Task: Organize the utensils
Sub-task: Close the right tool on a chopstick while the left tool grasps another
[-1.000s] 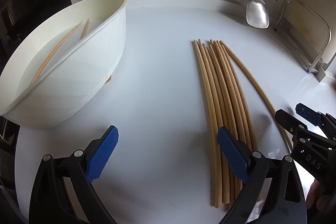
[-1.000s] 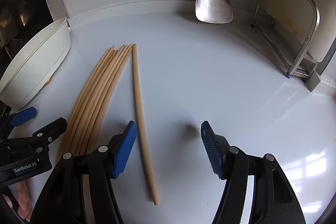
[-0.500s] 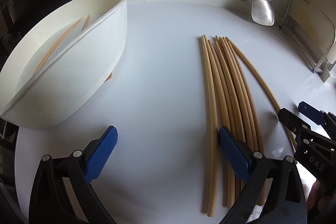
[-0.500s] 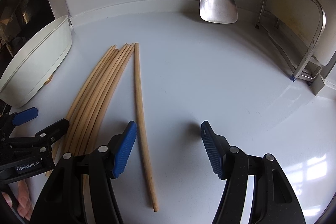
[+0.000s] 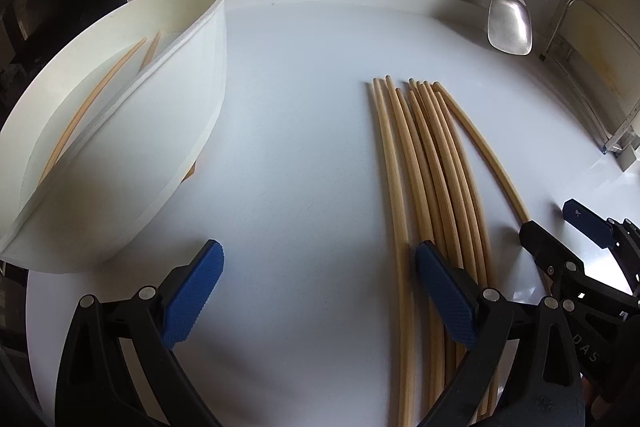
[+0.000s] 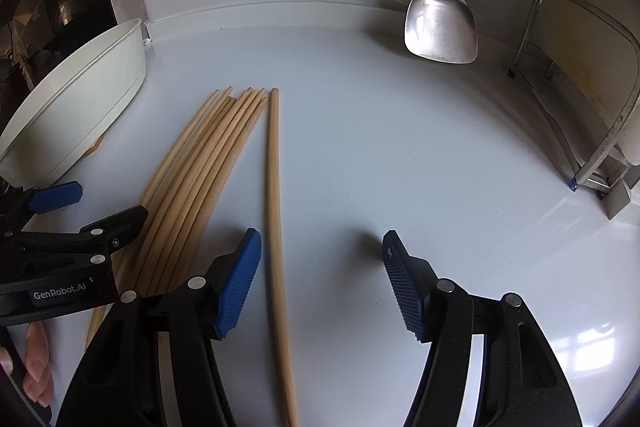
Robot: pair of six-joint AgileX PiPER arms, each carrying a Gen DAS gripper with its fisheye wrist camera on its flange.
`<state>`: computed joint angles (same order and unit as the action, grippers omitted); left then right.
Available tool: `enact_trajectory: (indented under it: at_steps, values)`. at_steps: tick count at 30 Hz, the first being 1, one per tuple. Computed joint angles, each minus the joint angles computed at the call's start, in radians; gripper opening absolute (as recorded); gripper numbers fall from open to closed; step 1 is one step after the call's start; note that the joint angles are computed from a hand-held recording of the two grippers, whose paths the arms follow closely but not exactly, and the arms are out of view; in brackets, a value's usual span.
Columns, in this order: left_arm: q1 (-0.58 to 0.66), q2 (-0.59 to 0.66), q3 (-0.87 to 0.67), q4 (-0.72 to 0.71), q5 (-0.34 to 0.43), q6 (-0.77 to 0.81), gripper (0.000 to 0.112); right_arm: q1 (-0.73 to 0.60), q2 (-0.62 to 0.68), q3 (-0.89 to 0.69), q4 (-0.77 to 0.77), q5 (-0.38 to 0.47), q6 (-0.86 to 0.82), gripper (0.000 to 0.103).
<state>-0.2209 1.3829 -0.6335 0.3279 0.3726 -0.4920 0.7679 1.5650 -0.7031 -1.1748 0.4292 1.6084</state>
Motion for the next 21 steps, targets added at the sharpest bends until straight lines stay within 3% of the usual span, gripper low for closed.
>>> enact_trajectory:
  at_steps: [3, 7, 9, 11, 13, 15, 21]
  values:
    - [-0.007, -0.006, 0.001, -0.001, -0.008, 0.013, 0.083, 0.010, 0.002, -0.002, -0.009, -0.004, -0.004, 0.050]
    - [-0.021, -0.026, 0.000, -0.048, -0.003, 0.080, 0.054, 0.030, 0.013, -0.016, -0.005, 0.005, -0.019, 0.034]
    - [-0.027, -0.034, 0.004, -0.062, -0.005, 0.099, 0.043, 0.036, 0.022, -0.027, 0.005, 0.013, -0.035, 0.022]
    - [-0.034, -0.039, 0.005, -0.070, -0.005, 0.111, 0.024, 0.044, 0.029, -0.035, 0.013, 0.028, -0.047, 0.011]
    - [-0.043, -0.041, 0.006, -0.066, -0.003, 0.116, 0.009, 0.050, 0.034, -0.040, 0.015, 0.040, -0.045, 0.007]
    - [-0.058, -0.042, 0.007, -0.038, 0.001, 0.089, 0.008, 0.048, 0.033, -0.039, 0.020, 0.037, -0.043, 0.006]
    - [0.008, -0.051, -0.001, -0.273, 0.022, 0.338, 0.007, 0.032, 0.007, -0.030, 0.107, 0.018, -0.085, 0.006]
